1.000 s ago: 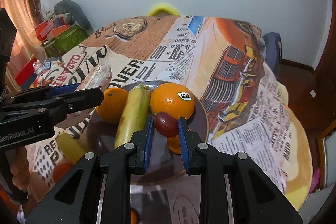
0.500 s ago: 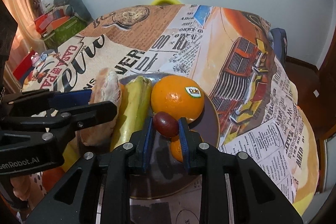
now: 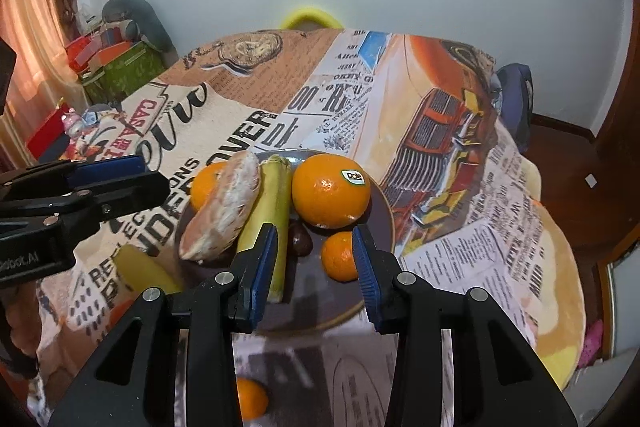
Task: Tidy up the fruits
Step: 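Lower the pomelo segment and date onto the plate and open both grippers, then move the left gripper to the red tomato while the right gripper approaches the small mandarin, then grasp the small mandarin with the right gripper while the left gripper grasps the red tomato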
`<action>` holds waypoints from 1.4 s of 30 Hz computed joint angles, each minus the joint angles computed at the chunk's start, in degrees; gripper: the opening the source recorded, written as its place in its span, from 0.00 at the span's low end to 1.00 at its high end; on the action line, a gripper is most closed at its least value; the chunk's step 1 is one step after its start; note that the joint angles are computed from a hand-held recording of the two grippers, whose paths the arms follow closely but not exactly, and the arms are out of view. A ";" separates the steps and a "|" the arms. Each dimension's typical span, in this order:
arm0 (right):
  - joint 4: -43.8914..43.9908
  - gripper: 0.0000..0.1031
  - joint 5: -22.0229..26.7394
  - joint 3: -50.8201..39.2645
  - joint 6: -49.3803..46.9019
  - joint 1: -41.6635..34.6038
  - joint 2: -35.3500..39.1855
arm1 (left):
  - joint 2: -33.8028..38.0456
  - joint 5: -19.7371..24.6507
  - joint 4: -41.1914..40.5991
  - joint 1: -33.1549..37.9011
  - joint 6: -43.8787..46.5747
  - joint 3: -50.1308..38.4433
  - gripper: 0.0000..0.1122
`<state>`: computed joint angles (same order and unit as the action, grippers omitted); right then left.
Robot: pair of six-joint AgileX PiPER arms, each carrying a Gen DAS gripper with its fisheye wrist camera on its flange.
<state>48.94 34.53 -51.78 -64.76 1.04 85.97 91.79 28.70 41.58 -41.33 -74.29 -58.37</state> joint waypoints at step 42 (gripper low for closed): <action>-4.51 0.35 -0.33 18.73 1.19 1.13 -9.00 | -1.37 -1.45 3.66 -11.68 -17.13 16.74 0.47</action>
